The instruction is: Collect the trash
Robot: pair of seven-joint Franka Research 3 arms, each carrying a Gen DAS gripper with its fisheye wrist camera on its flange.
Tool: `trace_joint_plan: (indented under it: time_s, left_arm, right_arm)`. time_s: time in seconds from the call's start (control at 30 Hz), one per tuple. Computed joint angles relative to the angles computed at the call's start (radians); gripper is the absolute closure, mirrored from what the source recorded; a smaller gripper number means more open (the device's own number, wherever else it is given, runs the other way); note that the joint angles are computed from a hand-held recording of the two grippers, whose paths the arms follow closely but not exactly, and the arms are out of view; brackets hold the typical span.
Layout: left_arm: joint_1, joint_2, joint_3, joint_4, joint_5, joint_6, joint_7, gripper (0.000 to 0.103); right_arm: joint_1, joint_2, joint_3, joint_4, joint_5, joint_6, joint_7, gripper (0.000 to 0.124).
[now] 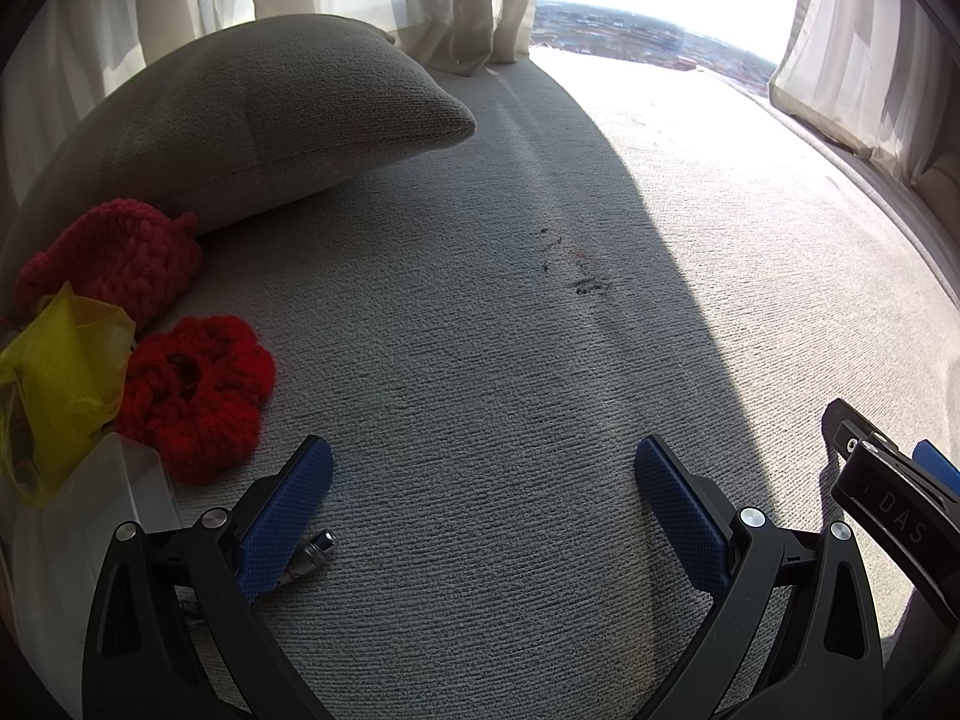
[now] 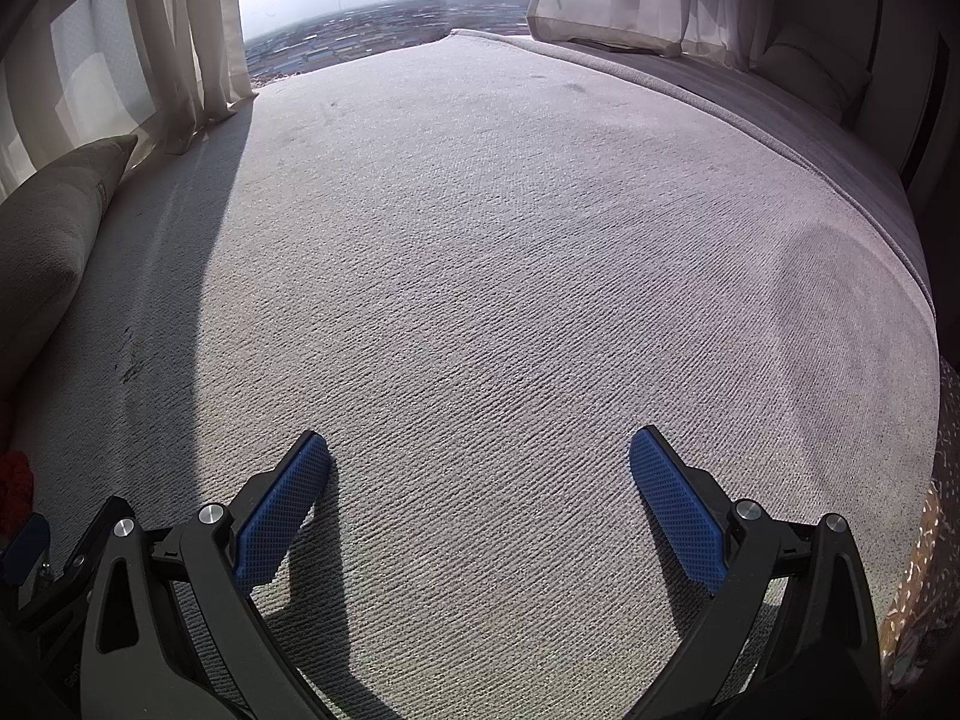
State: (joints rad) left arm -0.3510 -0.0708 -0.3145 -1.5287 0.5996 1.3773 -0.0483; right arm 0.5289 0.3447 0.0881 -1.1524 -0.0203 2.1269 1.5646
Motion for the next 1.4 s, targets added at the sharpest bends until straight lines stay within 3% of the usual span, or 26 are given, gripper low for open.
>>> trace_joint_plan:
  time_s: [1.4]
  left_arm:
    - [0.000, 0.000, 0.001, 0.001, 0.000, 0.000, 0.000, 0.005]
  right_arm:
    - [0.003, 0.010, -0.001, 0.015, 0.000, -0.007, -0.001, 0.024]
